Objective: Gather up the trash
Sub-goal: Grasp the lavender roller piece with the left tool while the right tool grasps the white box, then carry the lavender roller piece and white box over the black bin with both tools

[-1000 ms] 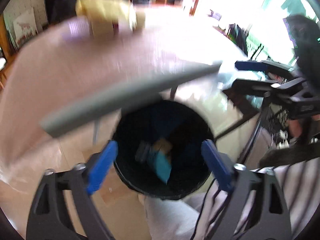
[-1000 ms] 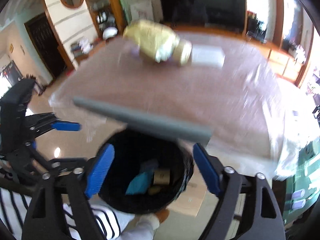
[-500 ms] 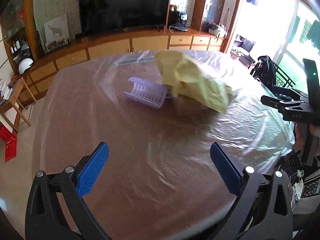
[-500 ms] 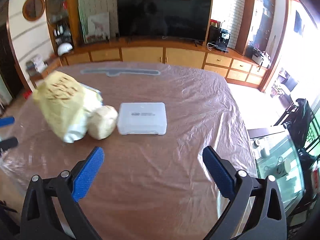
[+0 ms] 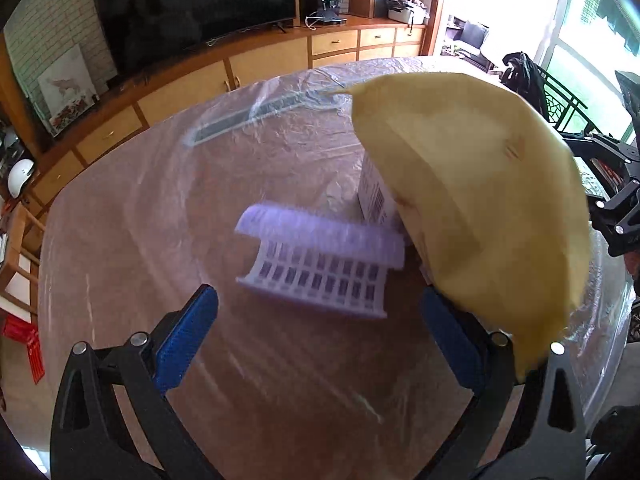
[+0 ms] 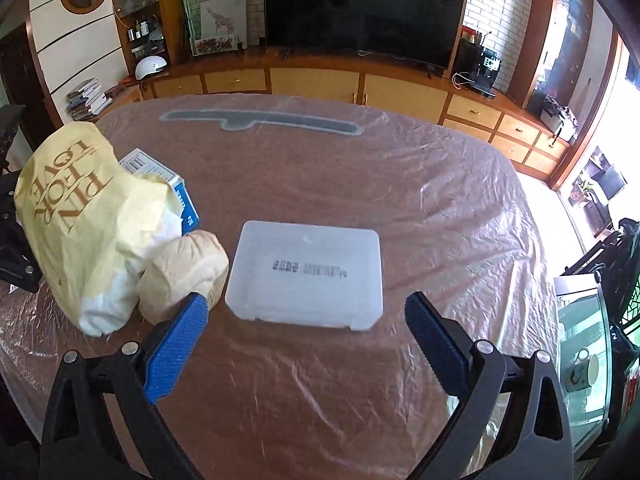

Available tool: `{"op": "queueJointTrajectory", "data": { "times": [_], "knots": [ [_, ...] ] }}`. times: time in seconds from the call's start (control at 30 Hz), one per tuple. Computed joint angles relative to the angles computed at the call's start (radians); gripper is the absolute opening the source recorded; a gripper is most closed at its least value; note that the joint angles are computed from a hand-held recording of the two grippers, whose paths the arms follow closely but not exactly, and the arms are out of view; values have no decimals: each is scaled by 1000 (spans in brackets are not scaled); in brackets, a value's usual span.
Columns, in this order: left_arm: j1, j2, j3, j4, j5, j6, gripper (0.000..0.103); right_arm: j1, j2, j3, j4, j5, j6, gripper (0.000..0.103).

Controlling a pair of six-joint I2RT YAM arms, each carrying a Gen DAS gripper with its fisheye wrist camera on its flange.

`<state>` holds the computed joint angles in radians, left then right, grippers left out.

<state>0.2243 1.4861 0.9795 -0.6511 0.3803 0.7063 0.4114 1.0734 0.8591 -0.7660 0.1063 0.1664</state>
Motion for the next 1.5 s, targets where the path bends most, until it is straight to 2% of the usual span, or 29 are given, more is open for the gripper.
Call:
{"op": "queueJointTrajectory", "data": {
  "times": [0.3,0.37,0.43,0.5,0.57,0.93,1.27,1.5],
  "knots": [
    [-18,40,4,40,7,3,101,-44,51,3,40,-51,-9,97],
    [-18,45,6,45,12,2,101,-40,60,0,45,-51,-11,94],
    [-10,42,5,41,29,1,100,-33,62,-4,43,-52,-4,81],
    [6,21,-10,45,39,4,85,-28,46,-17,47,-53,9,81],
    [21,10,-13,42,44,3,77,-25,16,-32,48,-56,35,81],
    [116,-78,-49,-41,137,4,77,-44,-144,-54,-60,-98,93,81],
    [232,-237,-163,-132,153,56,77,10,-264,-86,-149,-73,170,81],
    [270,-383,-240,-231,174,96,77,124,-332,-94,-208,-30,264,81]
  ]
}}
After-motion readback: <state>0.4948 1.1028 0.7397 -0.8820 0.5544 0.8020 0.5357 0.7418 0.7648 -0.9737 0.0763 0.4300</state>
